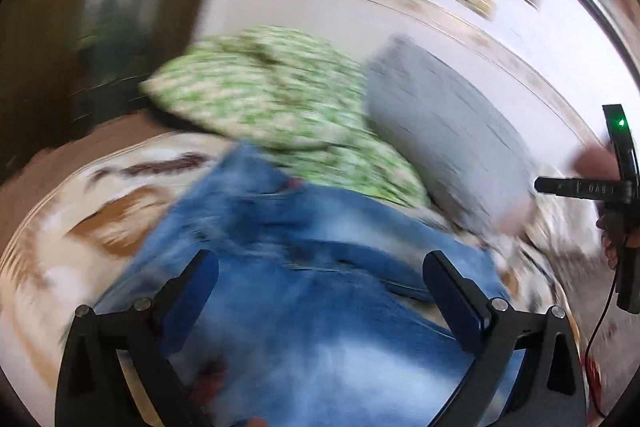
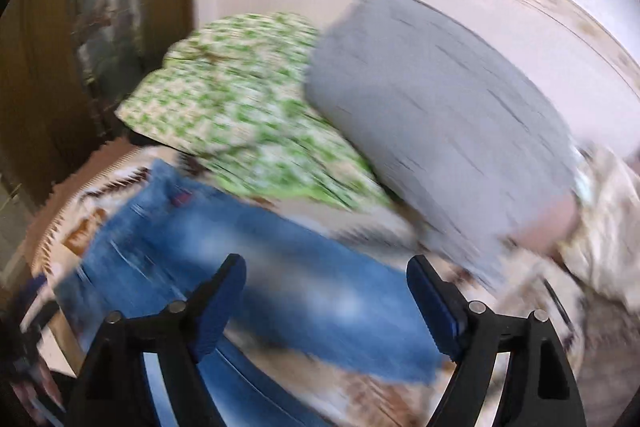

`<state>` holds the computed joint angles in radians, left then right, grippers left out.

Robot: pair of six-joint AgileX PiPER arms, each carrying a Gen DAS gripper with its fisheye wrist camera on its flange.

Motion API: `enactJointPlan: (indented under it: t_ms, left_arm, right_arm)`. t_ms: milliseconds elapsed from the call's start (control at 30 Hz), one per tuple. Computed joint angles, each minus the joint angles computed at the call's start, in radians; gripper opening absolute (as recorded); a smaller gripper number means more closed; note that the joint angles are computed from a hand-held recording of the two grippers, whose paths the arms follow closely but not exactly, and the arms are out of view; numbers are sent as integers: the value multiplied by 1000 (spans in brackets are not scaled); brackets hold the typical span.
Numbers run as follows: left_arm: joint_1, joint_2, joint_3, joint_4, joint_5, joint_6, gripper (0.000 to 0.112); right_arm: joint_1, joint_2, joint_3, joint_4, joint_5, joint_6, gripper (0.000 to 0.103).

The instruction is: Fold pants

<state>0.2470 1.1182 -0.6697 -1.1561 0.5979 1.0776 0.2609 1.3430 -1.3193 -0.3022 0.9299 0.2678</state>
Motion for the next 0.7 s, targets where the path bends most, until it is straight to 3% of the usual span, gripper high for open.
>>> enactJointPlan:
  t_ms: [100,167,267,400,567,633,700]
  left_arm:
    - [-168,82,-122,112,8,12,102]
    - [-241,170,-222,137,70,104,102]
    - [-321,311,-380,182,168,216,102]
    - [-423,490,-604,324,262,239,102]
    - [-510,725,-911,528,301,77,102]
    - [-533,815,-1027,612,284,-8,102]
    - [-548,900,-1149,691,319,-87,102]
  right_arm:
    - [-193,-92,116,153,-20,-154,85]
    - [-334,-120,173,266,-36,-282,85]
    - [-567,-87,212,504,-47,-542,85]
    - [-739,45,182,702,-35,-746,85]
    - [-769,241,82,784,-45,-797,85]
    - [-746,315,37,766,-73,-783,85]
    - [-727,382,-12,746,-78,-770,85]
